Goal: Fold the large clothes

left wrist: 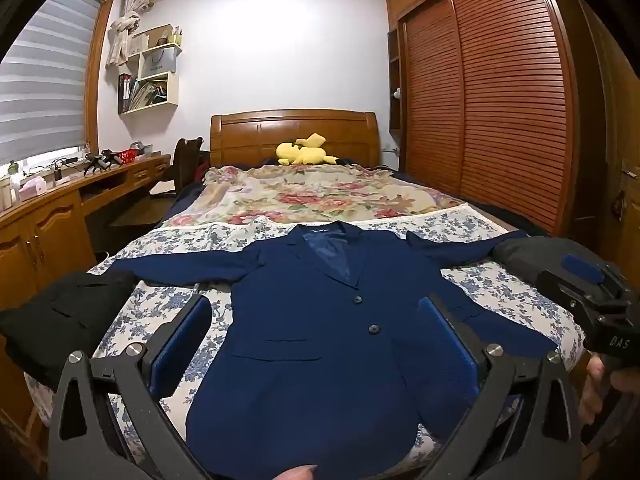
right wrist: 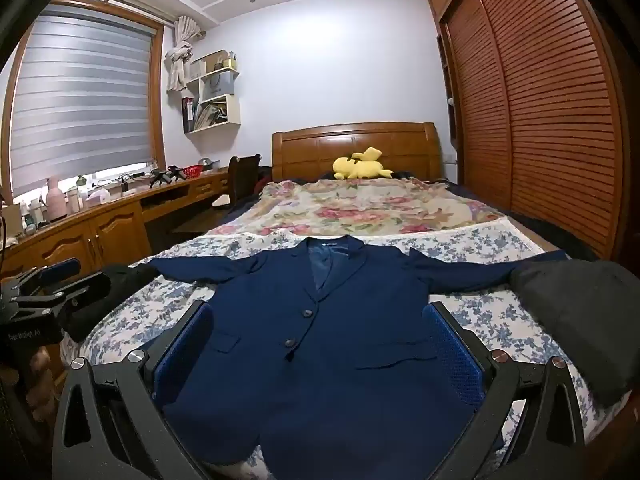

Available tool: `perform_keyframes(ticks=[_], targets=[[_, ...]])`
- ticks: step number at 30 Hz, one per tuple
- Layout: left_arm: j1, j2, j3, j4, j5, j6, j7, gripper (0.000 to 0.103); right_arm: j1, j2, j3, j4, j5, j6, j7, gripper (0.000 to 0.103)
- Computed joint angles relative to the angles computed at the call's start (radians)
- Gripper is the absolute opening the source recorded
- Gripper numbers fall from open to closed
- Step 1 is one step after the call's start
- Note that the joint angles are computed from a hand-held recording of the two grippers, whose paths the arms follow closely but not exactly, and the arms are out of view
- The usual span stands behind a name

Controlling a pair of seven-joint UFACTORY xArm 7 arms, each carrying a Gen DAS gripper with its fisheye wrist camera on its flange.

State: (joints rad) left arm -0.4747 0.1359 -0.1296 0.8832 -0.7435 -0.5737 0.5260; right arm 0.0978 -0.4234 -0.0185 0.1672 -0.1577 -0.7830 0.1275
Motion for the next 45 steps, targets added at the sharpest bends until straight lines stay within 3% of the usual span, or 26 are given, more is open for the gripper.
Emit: perform_keyframes(ticks=[13,16,45], targets=[[-0.006,-0.019,-0.007,0.000,-0.036,0.008,0.033,0.103,-0.002,-0.005,-0.035,0.003,-0.053,-0.005,0.010,0.103],[0.004,-0.022,-0.010,-0.010,-0.011,0.006,0.010,0.103,-0.009,0.001,0.001,-0.006,-0.011,-0.019,-0.003,0.103],[0.015,-0.004,-0.003,-0.028,0.056,-0.010,-0.058,0.103,0.000,-0.001,0.002,-0.008,-0.002,-0.015,0.000,0.103]])
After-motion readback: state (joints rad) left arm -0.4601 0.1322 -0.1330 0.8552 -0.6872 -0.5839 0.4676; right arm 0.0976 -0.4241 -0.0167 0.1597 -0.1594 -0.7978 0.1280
